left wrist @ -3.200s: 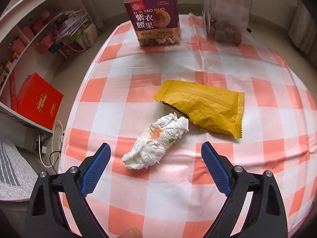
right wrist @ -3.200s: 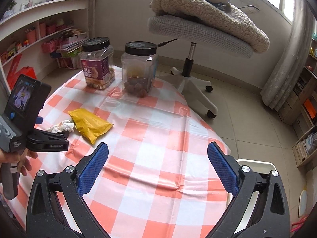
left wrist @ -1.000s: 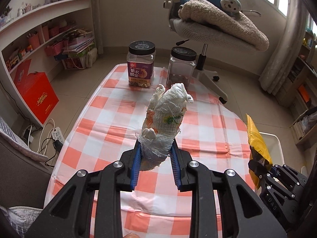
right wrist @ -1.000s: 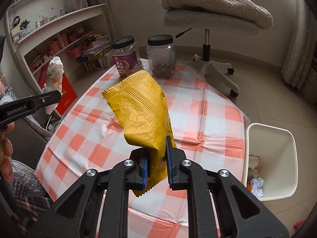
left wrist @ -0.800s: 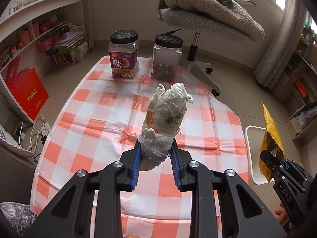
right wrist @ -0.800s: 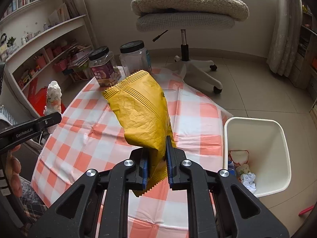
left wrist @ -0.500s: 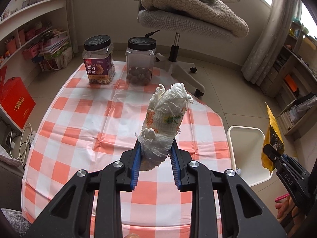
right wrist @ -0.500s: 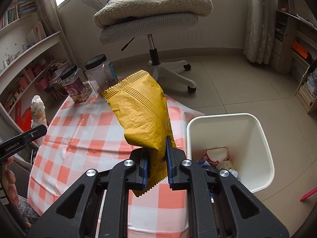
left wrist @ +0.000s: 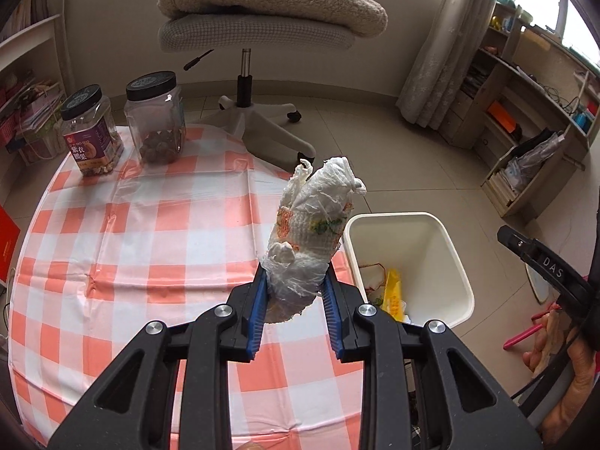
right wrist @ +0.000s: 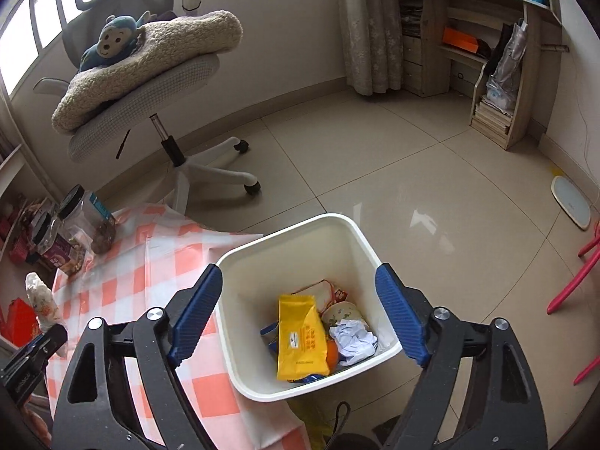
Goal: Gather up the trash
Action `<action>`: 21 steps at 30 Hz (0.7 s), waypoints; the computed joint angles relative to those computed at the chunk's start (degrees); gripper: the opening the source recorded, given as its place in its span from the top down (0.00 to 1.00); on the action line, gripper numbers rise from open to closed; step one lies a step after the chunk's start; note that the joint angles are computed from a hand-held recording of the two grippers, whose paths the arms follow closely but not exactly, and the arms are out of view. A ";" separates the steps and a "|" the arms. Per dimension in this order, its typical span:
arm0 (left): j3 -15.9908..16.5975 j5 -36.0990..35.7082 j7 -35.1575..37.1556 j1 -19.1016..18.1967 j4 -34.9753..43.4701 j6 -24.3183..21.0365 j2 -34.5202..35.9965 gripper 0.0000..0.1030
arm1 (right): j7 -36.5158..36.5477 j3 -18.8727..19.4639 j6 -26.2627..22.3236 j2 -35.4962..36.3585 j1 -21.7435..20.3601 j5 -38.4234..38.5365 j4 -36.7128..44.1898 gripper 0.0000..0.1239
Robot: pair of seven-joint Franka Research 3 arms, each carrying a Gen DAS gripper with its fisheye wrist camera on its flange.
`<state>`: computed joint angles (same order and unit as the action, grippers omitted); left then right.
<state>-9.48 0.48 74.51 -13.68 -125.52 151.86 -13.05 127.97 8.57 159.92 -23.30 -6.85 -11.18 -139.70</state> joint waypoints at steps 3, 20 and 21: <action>-1.46 0.37 0.26 -1.31 1.62 0.66 2.19 0.73 | 1.77 -0.26 0.83 -2.06 -2.44 -0.53 -1.21 0.28; -6.15 10.48 -6.78 -6.13 18.83 -3.91 17.00 0.23 | 5.17 3.62 5.33 -12.17 -15.03 -1.94 -7.28 0.23; -5.85 13.19 -8.71 -6.18 17.96 -3.69 16.14 0.22 | 5.46 4.65 5.64 -12.71 -16.04 -2.44 -7.48 0.23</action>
